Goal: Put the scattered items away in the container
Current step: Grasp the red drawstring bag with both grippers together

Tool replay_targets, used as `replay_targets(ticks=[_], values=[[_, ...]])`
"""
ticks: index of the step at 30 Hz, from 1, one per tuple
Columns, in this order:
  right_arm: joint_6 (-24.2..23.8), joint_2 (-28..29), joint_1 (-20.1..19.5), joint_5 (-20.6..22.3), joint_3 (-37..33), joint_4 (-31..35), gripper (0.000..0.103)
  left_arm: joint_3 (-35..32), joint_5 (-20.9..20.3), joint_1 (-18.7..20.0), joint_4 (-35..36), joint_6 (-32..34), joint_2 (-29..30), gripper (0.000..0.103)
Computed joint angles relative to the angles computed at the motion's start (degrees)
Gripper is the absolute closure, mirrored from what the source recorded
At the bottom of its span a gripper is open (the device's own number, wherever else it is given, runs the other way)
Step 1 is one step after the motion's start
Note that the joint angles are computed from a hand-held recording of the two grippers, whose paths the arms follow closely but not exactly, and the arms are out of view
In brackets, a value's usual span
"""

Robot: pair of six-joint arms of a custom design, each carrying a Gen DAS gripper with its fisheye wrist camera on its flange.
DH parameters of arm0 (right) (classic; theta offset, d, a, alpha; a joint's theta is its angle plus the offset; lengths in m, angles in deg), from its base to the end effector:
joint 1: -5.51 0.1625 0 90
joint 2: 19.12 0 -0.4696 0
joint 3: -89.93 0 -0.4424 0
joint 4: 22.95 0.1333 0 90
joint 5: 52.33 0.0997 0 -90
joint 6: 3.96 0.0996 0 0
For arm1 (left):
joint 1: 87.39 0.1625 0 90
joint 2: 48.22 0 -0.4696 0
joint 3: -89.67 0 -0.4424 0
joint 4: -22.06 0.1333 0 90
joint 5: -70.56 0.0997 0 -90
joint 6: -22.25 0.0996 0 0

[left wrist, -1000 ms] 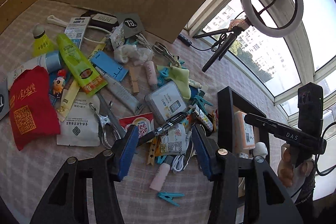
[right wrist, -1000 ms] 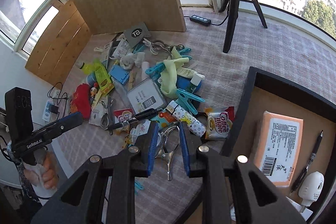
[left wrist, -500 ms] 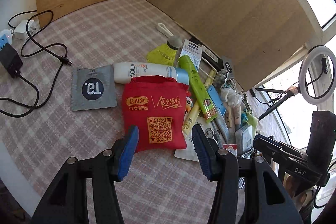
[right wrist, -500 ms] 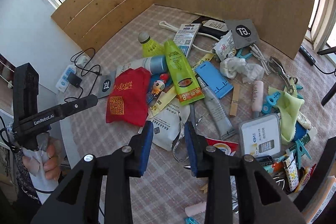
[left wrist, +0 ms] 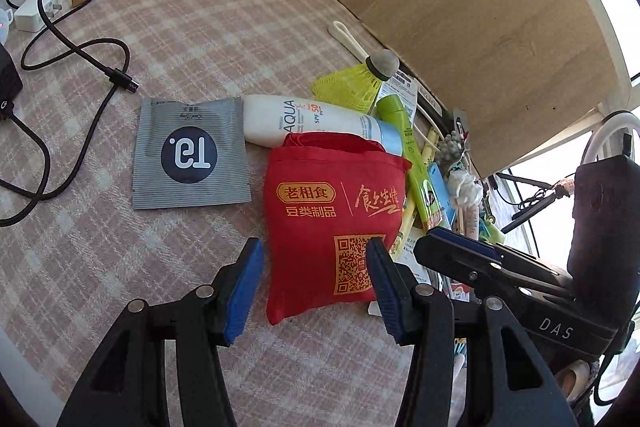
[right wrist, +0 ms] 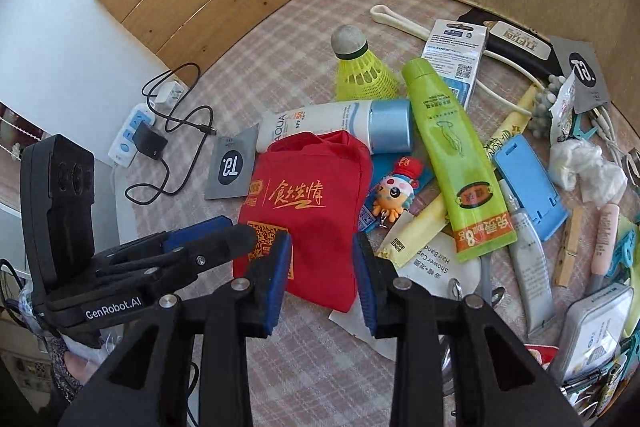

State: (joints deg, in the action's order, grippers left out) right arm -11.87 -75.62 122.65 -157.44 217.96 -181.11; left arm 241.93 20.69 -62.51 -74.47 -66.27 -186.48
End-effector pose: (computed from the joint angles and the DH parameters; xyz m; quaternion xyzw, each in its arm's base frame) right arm 0.3205 -0.3900 0.0326 0.3021 -0.9437 -0.0068 0.1344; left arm -0.0691 -0.2498 0.2796 -0.1682 0.9224 -0.3194 0.1376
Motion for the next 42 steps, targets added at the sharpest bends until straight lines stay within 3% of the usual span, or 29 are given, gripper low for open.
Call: replay_targets(ticks=[9, 13, 21, 29, 37, 42], values=[[3.32, 2.57, -1.96, 2.68, -1.96, 1.24, 0.069, 2.32, -1.18, 4.74, -11.84, 9.66, 2.82, 0.051], [4.68, 2.45, -2.64, 4.04, -1.98, 1.67, 0.069, 2.74, -1.62, 4.27, -14.08, 10.81, 3.4, 0.054], [5.25, -0.37, -3.34, 7.34, -0.77, 3.25, 0.069, 2.43, -1.4, 0.27, -12.69, 7.67, 3.69, 0.054], [5.08, -4.98, -2.78, 8.39, 0.73, 4.05, 0.069, 0.23, 0.82, -7.34, -6.74, 3.82, 5.36, 0.054], [5.18, -12.28, -3.68, 7.55, 4.26, 4.98, 0.069, 0.69, -0.83, -9.25, -16.28, 7.23, 11.3, 0.054], [5.63, -21.41, -5.29, 6.5, 7.51, 5.96, 0.069, -0.62, -2.93, -8.8, -30.13, 14.87, 22.4, 0.054]])
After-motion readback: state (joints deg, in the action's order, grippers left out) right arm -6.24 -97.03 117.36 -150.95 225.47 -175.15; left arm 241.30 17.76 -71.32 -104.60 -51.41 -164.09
